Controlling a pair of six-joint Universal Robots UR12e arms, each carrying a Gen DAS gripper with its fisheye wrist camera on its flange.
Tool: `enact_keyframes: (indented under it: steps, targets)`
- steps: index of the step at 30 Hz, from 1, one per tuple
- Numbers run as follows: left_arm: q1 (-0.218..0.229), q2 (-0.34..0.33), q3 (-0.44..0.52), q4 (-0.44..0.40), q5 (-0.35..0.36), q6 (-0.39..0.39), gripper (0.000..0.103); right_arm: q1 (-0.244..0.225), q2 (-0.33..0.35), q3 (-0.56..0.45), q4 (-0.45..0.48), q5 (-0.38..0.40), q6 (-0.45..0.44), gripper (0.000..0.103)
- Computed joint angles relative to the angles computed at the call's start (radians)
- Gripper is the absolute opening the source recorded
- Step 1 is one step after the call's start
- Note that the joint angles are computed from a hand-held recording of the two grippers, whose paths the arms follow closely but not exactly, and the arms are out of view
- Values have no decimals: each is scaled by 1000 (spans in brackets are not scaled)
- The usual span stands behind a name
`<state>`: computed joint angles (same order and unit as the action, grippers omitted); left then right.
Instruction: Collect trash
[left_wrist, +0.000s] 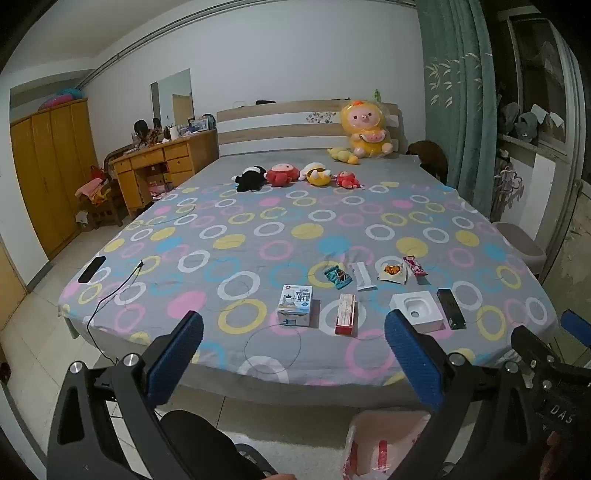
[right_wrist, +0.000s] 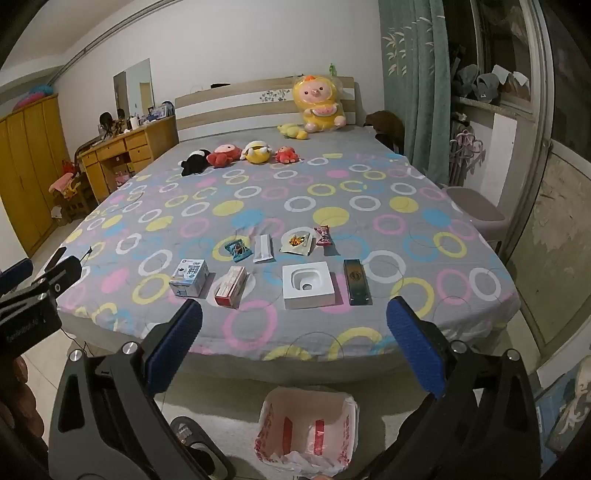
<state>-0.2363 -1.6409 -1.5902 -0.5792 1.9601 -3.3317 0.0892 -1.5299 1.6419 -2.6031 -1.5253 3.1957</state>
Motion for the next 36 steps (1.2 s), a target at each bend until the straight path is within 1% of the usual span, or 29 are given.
enact_keyframes:
  steps: [1, 3, 7, 19, 27, 36]
  targets:
    - [0, 0, 1, 0, 0, 0, 96, -2, 0, -3, 14, 8, 8, 98]
    - [-1, -1, -3, 17, 3, 4, 96, -2, 1, -4, 16, 6, 7, 98]
    - [-1, -1, -3, 20, 2, 6, 96, -1, 2, -5, 13, 5, 6, 98]
    - [3, -1, 0, 10, 4, 9, 96, -1, 5, -8, 17, 7, 5, 98]
    - [11, -1, -4, 20, -5, 0, 96, 3, 8, -10, 14, 5, 4, 98]
    - [7, -2, -3, 18, 2, -1, 96, 5, 5, -8, 14, 3, 3, 98]
